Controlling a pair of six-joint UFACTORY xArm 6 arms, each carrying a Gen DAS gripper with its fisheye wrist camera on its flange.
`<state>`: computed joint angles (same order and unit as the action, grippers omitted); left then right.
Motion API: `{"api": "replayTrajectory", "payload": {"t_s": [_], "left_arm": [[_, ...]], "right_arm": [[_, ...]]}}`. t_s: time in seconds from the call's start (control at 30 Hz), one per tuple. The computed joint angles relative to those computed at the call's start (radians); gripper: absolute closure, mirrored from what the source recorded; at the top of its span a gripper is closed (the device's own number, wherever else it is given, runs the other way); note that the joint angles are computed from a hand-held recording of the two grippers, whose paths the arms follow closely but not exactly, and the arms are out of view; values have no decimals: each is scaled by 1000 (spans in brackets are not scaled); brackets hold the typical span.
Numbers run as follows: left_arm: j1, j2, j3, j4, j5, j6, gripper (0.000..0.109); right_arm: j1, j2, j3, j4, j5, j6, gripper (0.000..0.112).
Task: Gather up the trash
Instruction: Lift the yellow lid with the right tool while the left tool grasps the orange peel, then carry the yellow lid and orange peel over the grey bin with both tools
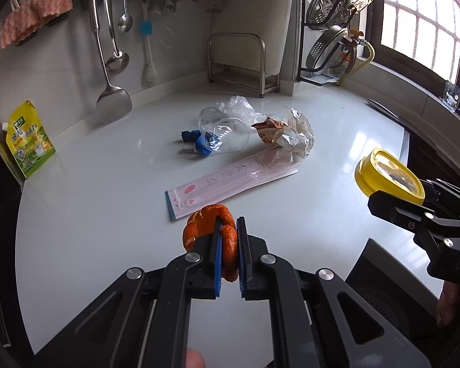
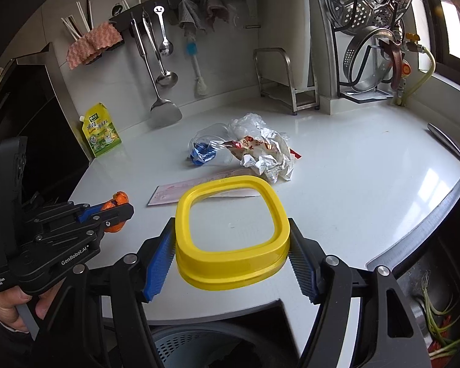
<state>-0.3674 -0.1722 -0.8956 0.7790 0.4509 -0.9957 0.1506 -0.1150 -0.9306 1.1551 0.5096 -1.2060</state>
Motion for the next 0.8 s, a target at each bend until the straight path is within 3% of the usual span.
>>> {"api": "replayTrajectory", "payload": {"t_s": [0.47,0.8], "left_arm": [[-99,-265,221,-6,72,-44,100],[-236,-347,291,8,134,-92,100]], "right_arm": [[34,-284,281,-52,-17,74,46],[17,-568,514,-152,-26,189,46]]}}
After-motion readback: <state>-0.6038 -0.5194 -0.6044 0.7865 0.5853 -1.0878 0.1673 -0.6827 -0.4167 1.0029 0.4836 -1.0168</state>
